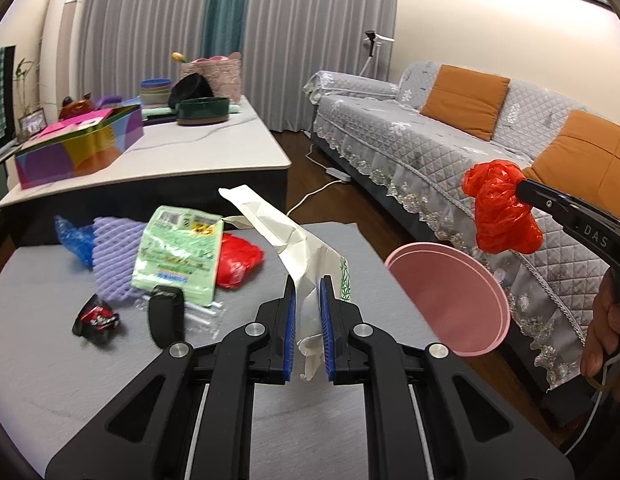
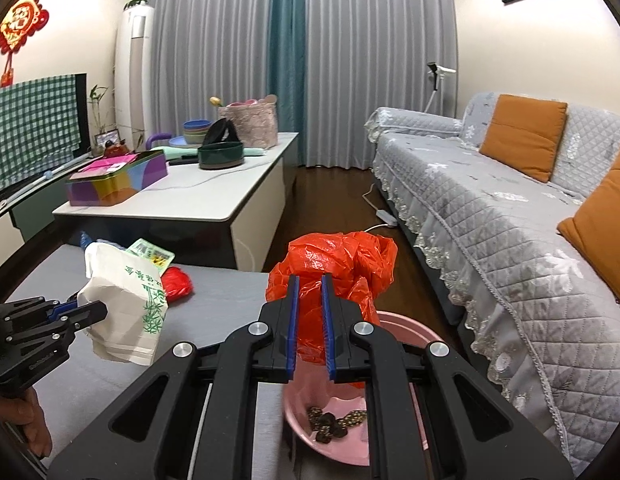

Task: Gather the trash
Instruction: 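Carry the white bag and red bag to the pink basin and release both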

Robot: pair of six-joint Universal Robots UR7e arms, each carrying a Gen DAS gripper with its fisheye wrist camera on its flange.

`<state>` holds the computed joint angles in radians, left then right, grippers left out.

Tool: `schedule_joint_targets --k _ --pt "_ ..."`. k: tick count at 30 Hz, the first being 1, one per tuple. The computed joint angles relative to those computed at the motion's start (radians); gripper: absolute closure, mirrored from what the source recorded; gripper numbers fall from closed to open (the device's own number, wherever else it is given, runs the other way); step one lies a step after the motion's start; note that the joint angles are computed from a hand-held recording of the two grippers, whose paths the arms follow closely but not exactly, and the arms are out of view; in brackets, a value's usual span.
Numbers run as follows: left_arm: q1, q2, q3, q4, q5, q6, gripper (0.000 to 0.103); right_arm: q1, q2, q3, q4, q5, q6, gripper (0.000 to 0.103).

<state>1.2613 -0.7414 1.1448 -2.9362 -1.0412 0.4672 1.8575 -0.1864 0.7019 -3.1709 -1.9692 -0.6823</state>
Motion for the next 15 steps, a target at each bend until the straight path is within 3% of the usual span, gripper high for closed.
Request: schedule_joint_targets --k 15 --pt "-0.030 0.090 -0.142 0.105 -0.026 -0.001 0.092 -0.029 -0.029 -0.030 -0.010 -0.040 0.002 0.092"
